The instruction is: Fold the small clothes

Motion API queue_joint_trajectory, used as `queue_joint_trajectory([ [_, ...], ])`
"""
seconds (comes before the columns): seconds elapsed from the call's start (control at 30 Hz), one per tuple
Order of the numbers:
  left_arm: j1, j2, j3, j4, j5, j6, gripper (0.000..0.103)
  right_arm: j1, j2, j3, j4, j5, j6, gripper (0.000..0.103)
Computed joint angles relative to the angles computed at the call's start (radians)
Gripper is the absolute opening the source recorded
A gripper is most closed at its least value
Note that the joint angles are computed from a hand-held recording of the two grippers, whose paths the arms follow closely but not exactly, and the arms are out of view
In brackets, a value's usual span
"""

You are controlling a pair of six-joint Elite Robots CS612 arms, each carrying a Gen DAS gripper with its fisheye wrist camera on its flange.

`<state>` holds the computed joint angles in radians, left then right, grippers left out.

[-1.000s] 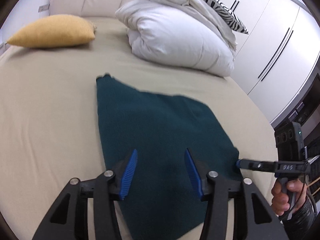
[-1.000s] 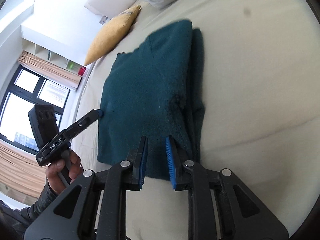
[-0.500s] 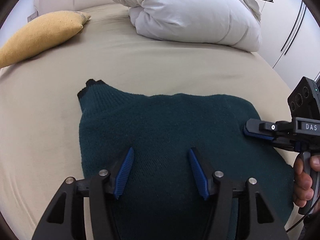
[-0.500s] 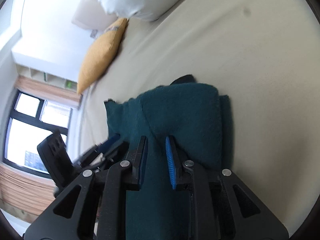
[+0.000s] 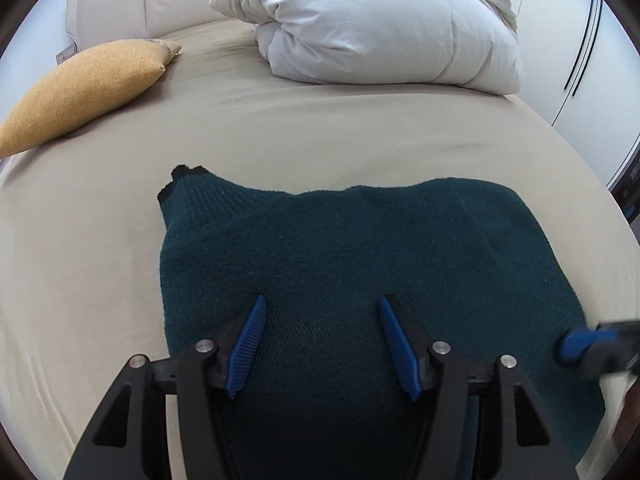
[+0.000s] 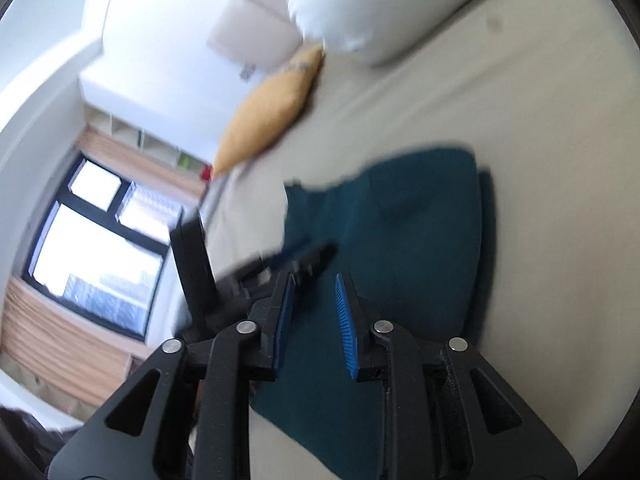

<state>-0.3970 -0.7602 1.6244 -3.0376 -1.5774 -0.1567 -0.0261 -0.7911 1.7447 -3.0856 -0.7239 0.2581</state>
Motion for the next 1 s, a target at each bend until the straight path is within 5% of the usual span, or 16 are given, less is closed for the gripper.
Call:
queue_joint_trajectory([
  [0.07,-0.003,0.001,0.001,-0.003,0.011,0.007,0.063,0.0,0.007,0.022,0.004,-0.031,-0.032,0.023],
  [0.17,-0.005,0.002,0.001,-0.009,0.018,0.009,0.063,-0.031,0.047,0.041,-0.151,0.062,0.08,0.021],
  [0.3,-0.006,0.002,0.007,-0.023,0.025,0.011,0.064,-0.05,0.021,0.089,-0.214,0.038,0.089,0.023],
  [0.37,-0.007,-0.001,0.01,-0.026,0.025,0.007,0.063,-0.058,0.006,0.103,-0.269,-0.001,0.117,0.03],
  [0.43,-0.008,-0.015,0.029,-0.045,0.032,-0.001,0.063,-0.059,-0.019,0.121,-0.314,-0.11,0.157,0.073],
  [0.47,-0.008,-0.027,0.045,-0.061,0.036,-0.007,0.063,-0.059,-0.03,0.13,-0.322,-0.161,0.166,0.078],
  [0.53,-0.004,-0.056,0.095,-0.139,0.054,-0.047,0.064,-0.071,-0.034,0.13,-0.304,-0.149,0.17,0.078],
  [0.6,0.009,-0.083,0.15,-0.219,0.071,-0.123,0.078,-0.073,-0.033,0.118,-0.25,-0.132,0.162,0.078],
  [0.77,0.068,-0.097,0.184,-0.176,-0.07,-0.255,0.08,-0.044,-0.017,0.06,-0.091,-0.119,0.098,0.078],
  [0.87,0.108,-0.066,0.162,-0.14,-0.271,-0.337,0.077,-0.028,-0.003,0.025,-0.016,-0.112,0.074,0.076],
  [1.0,0.105,-0.053,0.142,-0.107,-0.359,-0.356,0.061,0.0,-0.004,-0.014,0.101,-0.164,0.028,0.062],
])
